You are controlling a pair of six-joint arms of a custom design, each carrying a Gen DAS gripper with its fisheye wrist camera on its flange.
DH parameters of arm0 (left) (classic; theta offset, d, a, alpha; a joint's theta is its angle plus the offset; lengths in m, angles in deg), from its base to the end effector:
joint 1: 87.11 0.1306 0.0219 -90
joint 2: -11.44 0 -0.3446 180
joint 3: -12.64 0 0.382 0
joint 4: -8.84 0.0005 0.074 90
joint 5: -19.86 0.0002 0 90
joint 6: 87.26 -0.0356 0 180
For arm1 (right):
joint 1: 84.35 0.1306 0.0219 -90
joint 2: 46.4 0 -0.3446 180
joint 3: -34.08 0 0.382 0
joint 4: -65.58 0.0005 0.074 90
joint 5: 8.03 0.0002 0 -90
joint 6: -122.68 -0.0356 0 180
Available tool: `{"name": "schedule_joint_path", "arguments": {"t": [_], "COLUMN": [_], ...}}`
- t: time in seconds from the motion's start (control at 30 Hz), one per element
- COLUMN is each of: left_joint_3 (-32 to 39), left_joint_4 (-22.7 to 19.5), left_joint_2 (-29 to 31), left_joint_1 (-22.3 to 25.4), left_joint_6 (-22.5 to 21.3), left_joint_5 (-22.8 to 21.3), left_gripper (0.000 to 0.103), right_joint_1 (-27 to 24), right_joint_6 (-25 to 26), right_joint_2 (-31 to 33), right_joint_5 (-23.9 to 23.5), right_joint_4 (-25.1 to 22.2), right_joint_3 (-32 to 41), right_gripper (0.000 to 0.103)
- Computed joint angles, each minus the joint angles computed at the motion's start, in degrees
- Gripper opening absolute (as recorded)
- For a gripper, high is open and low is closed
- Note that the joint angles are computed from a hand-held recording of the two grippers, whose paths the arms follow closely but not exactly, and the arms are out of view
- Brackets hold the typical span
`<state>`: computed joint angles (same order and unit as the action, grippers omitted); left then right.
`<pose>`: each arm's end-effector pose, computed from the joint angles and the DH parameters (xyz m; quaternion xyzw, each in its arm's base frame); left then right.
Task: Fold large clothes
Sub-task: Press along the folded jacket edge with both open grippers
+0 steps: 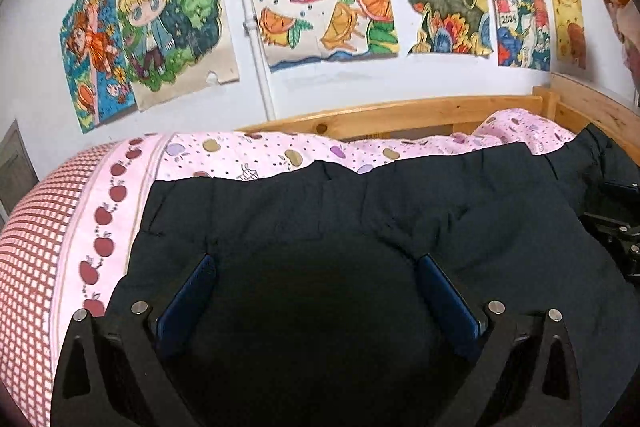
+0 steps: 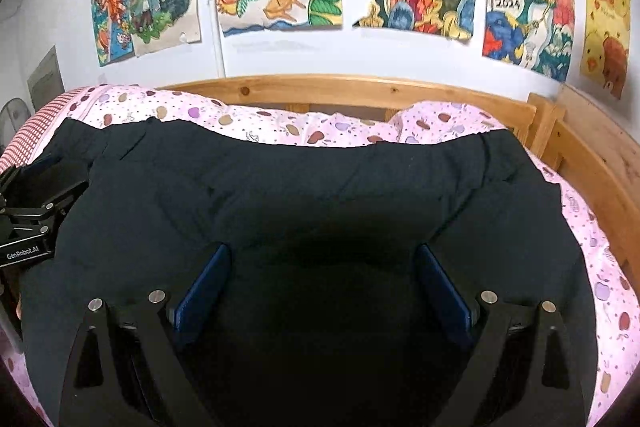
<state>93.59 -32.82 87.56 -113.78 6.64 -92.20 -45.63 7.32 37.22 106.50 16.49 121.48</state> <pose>0.3680 -0.1705 0.4330 0.0893 0.8774 0.0492 0.4688 0.3524 0.2630 0.4225 -0.0249 0.9071 0.0305 0.4192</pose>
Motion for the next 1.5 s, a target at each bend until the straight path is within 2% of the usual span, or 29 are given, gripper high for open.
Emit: {"name": "schedule_joint_path", "arguments": {"t": [0.2,0.43,0.6,0.77,1.07,1.5], "left_joint_3": [4.0,5.9,3.9,3.4,0.8,-0.3], "left_joint_4": [-2.5,-2.6,-0.1,0.5,2.7,3.5], "left_joint_2": [5.0,8.2,7.2,7.0,5.0,4.2], "left_joint_1": [2.2,2.7,2.8,2.8,2.5,2.3], "left_joint_6": [1.5,2.3,2.5,2.5,2.4,2.0], "left_joint_5": [3.9,4.5,4.8,4.7,4.9,4.3], "left_gripper": [0.103,0.103,0.103,0.103,0.103,0.103], "right_joint_1": [-2.0,-3.8,-3.2,-3.0,-2.2,-1.9], "right_joint_6": [0.6,0.4,0.3,0.3,0.8,1.6], "right_joint_2": [2.5,4.9,4.6,4.2,0.9,0.1], "right_joint_5": [-2.5,-5.4,-4.2,-3.7,-2.3,-1.0], "right_joint_4": [2.0,2.3,3.9,4.7,9.8,11.0], "right_joint_3": [0.7,2.0,1.2,0.6,-3.9,-5.1], "right_gripper": [0.097,0.1,0.101,0.101,0.101,0.101]}}
